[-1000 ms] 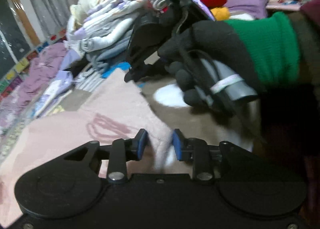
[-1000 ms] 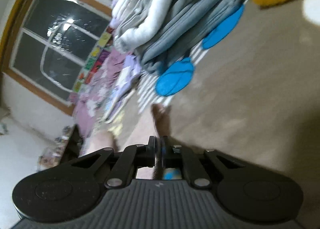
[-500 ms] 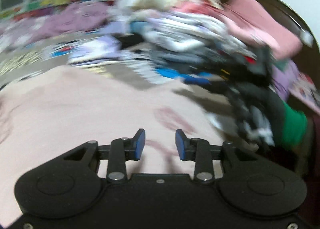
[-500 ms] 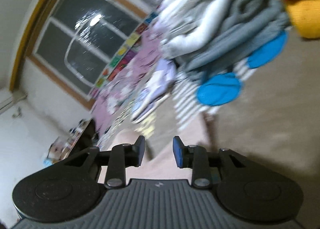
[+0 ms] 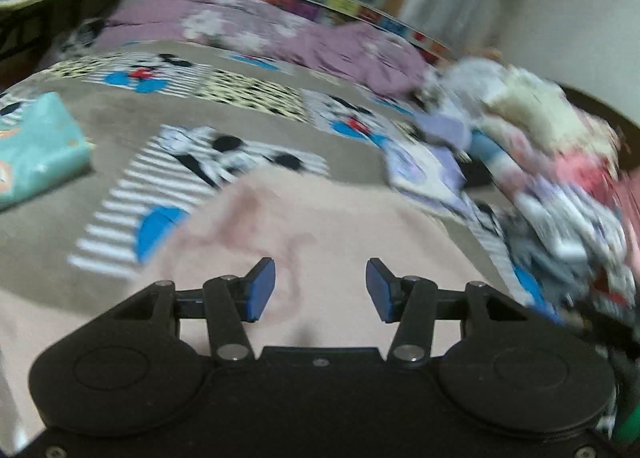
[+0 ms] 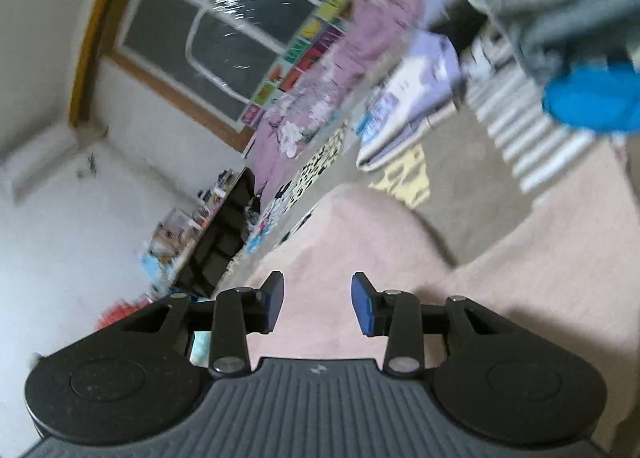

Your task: Fold clothes

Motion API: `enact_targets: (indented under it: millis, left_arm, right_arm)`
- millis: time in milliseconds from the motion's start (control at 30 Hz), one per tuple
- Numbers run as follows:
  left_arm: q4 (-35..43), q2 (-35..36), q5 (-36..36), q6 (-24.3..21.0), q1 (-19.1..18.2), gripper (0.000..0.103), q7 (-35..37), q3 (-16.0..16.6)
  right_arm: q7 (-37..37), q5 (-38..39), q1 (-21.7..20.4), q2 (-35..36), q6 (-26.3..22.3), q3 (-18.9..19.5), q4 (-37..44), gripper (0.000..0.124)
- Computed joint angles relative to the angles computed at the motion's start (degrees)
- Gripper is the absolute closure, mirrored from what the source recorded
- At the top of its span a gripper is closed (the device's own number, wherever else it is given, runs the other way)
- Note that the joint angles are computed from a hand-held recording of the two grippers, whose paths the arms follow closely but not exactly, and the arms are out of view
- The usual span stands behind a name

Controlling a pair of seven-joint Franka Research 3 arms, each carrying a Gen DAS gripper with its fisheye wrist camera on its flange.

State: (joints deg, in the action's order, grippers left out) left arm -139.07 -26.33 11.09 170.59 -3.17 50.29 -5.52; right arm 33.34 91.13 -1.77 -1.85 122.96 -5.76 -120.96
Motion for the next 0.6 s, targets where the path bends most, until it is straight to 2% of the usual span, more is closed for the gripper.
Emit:
enact_targets:
  millis: [67, 133, 300, 400, 467, 600]
  left_arm:
    - [2.1, 1.7, -3.6, 0.6, -3.2, 0.054, 2.8, 5.0]
    - [4.7, 4.0, -7.1, 0.6, -5.1, 0.054, 5.7, 8.5]
    - [12.2, 11.4, -16.9, -1.6, -6.6, 0.054, 12.9, 13.5]
    - [16.7, 16.2, -26.8, -4.5, -8.6, 0.054, 20.2, 17.0]
    - [19.4, 19.4, -31.3, -6.9, -8.3, 0.054, 23.4, 17.6]
    - [24.4, 25.2, -37.8, -11.5, -5.8, 0.054, 28.9, 16.8]
  right_arm:
    - [3.0, -1.0, 0.2, 0.6, 1.2, 0.3, 1.6, 0.075]
    - [4.4, -2.3, 0.6, 2.0, 3.1, 0.8, 4.6, 0.074]
    - [11.7, -8.8, 1.0, 8.9, 6.8, 2.6, 15.6, 0.073]
    - [15.8, -13.6, 0.6, 15.2, 7.2, 4.4, 24.1, 0.073]
    - [18.3, -18.0, 0.5, 19.5, 7.9, 5.6, 29.5, 0.073]
    - [23.2, -26.5, 0.6, 27.9, 8.6, 7.5, 39.7, 0.071]
